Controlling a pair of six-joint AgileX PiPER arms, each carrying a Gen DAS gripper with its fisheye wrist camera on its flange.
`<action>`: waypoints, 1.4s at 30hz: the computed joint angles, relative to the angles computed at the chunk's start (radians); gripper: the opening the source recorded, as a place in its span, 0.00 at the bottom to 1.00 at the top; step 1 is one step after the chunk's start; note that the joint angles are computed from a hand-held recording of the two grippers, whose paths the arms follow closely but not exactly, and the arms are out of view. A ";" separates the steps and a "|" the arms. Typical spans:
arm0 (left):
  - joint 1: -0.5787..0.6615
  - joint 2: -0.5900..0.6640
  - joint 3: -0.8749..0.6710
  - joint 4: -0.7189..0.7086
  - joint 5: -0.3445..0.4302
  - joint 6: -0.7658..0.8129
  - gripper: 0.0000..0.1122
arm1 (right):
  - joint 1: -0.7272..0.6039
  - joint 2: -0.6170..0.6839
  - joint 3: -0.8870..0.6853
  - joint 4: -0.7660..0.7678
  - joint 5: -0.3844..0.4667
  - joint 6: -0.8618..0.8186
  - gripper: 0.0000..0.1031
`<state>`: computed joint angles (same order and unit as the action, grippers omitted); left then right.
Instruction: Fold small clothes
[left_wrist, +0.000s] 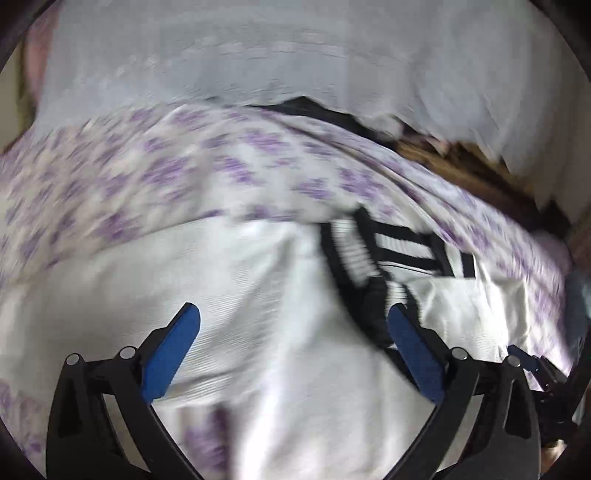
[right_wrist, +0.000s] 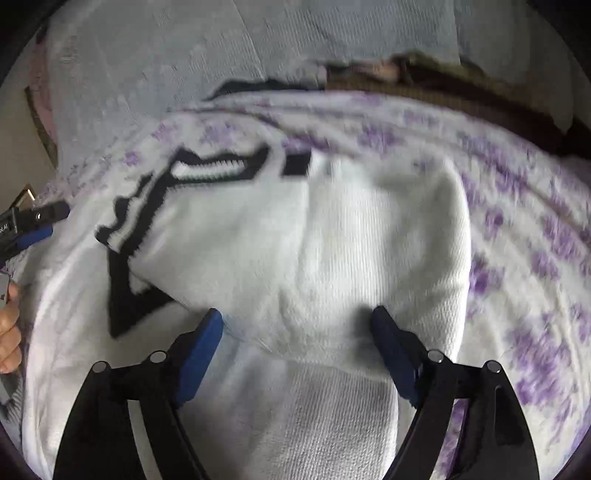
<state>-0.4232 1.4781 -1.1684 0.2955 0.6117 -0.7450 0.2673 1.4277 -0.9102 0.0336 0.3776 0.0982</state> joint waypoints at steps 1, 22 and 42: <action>0.053 -0.047 0.040 -0.098 -0.009 0.085 0.88 | -0.004 -0.027 0.033 0.022 -0.046 -0.022 0.81; 1.021 -0.267 0.421 -1.153 0.097 1.096 0.46 | -0.548 -0.081 0.236 1.430 0.116 -1.058 0.81; 0.200 -0.189 -0.019 -0.206 0.078 0.216 0.07 | -0.494 -0.081 0.215 1.302 0.057 -0.958 0.87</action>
<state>-0.2230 1.2887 -1.1878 0.0893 0.6901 -0.5286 -0.2263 1.3466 -0.6953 1.3351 0.4347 -0.8594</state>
